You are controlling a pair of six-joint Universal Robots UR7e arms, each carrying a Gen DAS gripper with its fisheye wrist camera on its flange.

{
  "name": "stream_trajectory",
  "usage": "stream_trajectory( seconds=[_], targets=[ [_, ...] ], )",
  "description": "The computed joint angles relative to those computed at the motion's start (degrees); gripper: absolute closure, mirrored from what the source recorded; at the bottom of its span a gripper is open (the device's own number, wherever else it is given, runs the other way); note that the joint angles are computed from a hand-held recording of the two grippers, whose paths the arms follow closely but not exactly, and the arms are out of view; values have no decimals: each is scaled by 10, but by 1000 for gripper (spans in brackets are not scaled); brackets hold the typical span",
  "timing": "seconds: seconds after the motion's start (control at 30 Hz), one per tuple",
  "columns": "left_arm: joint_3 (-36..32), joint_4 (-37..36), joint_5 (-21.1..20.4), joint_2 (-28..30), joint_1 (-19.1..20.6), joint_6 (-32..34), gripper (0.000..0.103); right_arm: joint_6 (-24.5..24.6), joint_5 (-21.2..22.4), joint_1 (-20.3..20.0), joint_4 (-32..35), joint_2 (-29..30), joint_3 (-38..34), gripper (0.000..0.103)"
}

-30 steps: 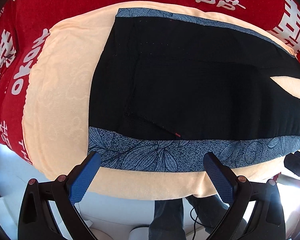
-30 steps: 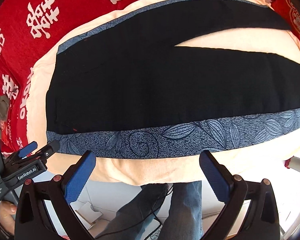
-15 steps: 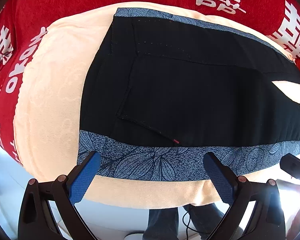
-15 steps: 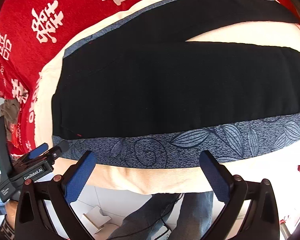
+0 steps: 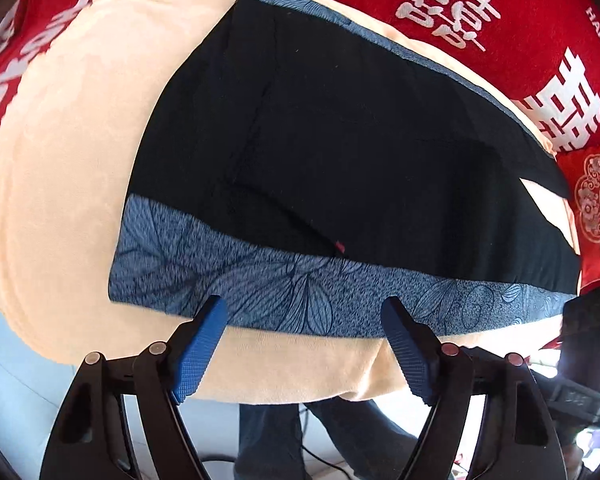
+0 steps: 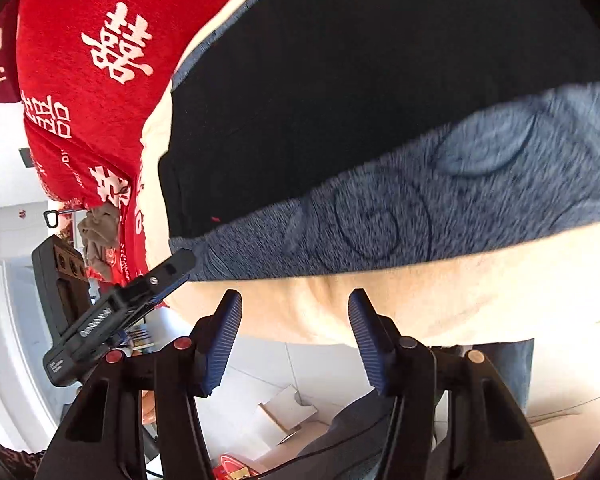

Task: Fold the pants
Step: 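Grasp the patterned waistband edge with both grippers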

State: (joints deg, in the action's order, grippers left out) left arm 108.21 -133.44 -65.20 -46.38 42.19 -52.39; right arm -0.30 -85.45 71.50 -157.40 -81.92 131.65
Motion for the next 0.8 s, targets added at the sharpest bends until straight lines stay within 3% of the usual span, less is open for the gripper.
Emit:
stream_trajectory(
  seconds=[0.2, 0.3, 0.47, 0.67, 0.7, 0.77, 0.8],
  targets=[
    [31, -18, -19, -9, 0, -11, 22, 27, 103, -47, -77, 52, 1, 47],
    [40, -37, -37, -8, 7, -18, 22, 45, 122, -38, -91, 65, -16, 86],
    [57, -153, -95, 0, 26, -41, 21, 23, 148, -14, -70, 27, -19, 90],
    [47, -237, -86, 25, 43, -66, 23, -4, 133, -8, -30, 13, -27, 90],
    [48, -245, -79, 28, 45, -74, 43, -10, 131, -10, -22, 13, -28, 90],
    [43, -229, -79, 25, 57, -71, 68, -11, 129, -20, -14, 15, -29, 87],
    [48, -235, -80, 24, 60, -66, 75, -11, 128, -27, -12, 11, -26, 87]
  ],
)
